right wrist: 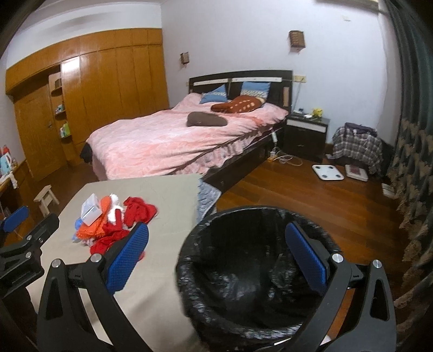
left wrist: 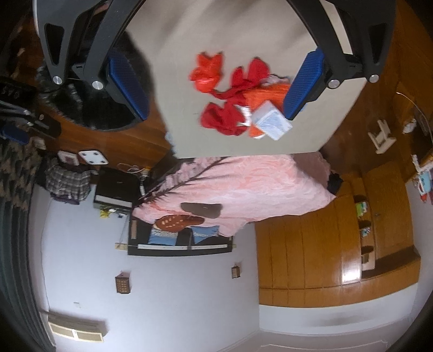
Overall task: Collect trash
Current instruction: 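Grasp the red plastic bag with the right gripper while the left gripper approaches the pile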
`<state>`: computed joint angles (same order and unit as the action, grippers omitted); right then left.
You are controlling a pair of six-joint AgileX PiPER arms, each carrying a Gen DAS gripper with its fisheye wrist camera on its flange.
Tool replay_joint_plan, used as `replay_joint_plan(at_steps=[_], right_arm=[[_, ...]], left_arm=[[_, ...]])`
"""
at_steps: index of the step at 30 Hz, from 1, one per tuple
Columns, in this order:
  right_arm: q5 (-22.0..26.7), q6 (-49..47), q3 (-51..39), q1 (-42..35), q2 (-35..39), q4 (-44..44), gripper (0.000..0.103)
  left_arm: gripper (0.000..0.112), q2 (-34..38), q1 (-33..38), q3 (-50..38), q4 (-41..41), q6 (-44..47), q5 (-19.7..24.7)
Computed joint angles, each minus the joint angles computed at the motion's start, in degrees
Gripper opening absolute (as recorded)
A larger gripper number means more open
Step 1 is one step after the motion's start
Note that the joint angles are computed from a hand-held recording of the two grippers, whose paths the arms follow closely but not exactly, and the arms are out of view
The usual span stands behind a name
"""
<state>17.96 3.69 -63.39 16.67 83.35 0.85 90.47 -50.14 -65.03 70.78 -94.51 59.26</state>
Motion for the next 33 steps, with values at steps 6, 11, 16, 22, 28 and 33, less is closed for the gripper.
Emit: replay_joint_plan(at_steps=[6, 11, 16, 22, 28, 33], right_arm=[[-2.9, 6.2, -3.5, 5.9, 7.0, -4.3, 0.098], [-5.5, 3.8, -6.8, 10.3, 14.5, 0.0, 0.098], [-6.5, 6.9, -12.7, 15.1, 24.2, -2.9, 0.098], [-4.3, 9.5, -20.6, 17.7, 34.1, -5.2, 0.095], [3.0, 8.4, -30.7, 19.1, 42.3, -5.5, 0.081], [8.6, 0.8, -36.6, 18.9, 46.8, 1.9, 0.064]], left_arm=[[0.097, -3.7, 7.7, 8.2, 0.6, -2.0, -1.8], [0.097, -5.2, 15.4, 14.4, 1.8, -3.2, -6.1], [0.097, -4.5, 21.6, 18.1, 4.6, -5.9, -11.4], [0.097, -2.3, 27.5, 20.9, 7.8, -11.1, -18.1], [0.096, 0.1, 30.0, 21.8, 10.2, -13.2, -21.0], [0.096, 1.0, 30.8, 21.2, 10.0, -13.1, -22.4]])
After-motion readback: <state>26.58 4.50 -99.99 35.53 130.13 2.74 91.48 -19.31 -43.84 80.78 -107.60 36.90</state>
